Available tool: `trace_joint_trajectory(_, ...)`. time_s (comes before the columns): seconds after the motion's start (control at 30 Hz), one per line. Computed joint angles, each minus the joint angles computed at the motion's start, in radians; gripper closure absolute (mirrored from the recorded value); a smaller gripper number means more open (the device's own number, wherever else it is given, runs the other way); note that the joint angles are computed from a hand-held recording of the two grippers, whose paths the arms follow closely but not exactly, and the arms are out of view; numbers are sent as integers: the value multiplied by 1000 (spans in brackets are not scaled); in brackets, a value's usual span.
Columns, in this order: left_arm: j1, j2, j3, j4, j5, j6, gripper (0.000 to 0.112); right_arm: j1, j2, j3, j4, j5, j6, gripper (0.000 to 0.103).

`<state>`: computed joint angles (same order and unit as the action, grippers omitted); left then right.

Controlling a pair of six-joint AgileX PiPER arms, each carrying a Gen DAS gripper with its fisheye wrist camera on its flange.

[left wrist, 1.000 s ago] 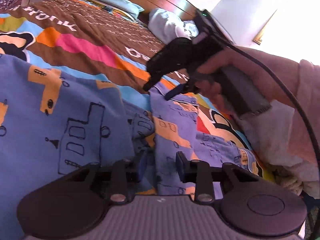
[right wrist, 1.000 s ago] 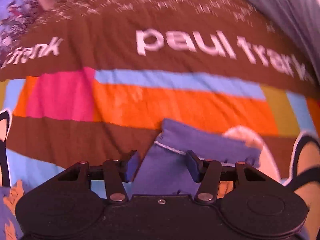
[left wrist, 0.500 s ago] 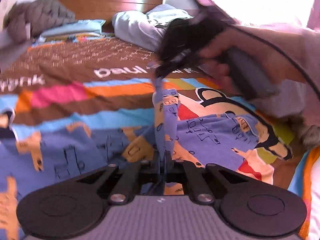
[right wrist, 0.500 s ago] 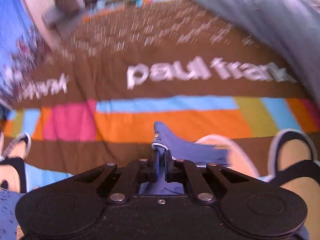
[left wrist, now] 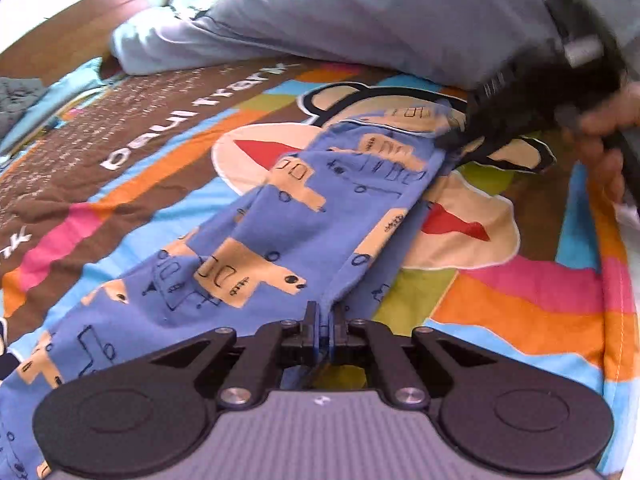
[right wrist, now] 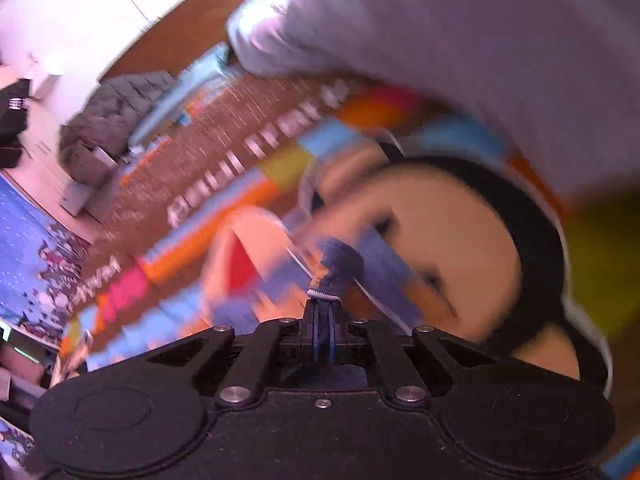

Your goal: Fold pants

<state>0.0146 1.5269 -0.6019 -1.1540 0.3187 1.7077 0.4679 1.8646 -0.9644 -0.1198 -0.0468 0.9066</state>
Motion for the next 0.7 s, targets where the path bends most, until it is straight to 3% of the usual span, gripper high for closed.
trace_joint_trajectory(0.07,68,8,-37,88,104,-65,97,-20,17,75,-162,-82,200,98)
trace_joint_trajectory(0.13,115,12,-84,149,191,-136,47,-52,11,148,-253,-197,287,93)
trace_joint_trajectory(0.17,130,11,-102,134,219,-127,40,-56,3,172,-241,-228,274,88)
trace_joint_trajectory(0.23,134,19,-141,91,244,-98,39,-76,-10,212,-244,-305,267,57)
trace_joint_trajectory(0.3,87,58,-205,85,210,-157,40,-76,-16,245,-148,-369,158,45)
trace_joint_trajectory(0.4,-2,187,-358,75,173,-307,47,-86,-7,277,-115,-453,135,44)
trace_joint_trajectory(0.5,-80,371,-566,91,194,-465,51,-97,14,307,-52,-547,139,45)
trace_joint_trajectory(0.7,-179,616,-897,349,247,-735,58,-155,51,289,-239,-624,223,53)
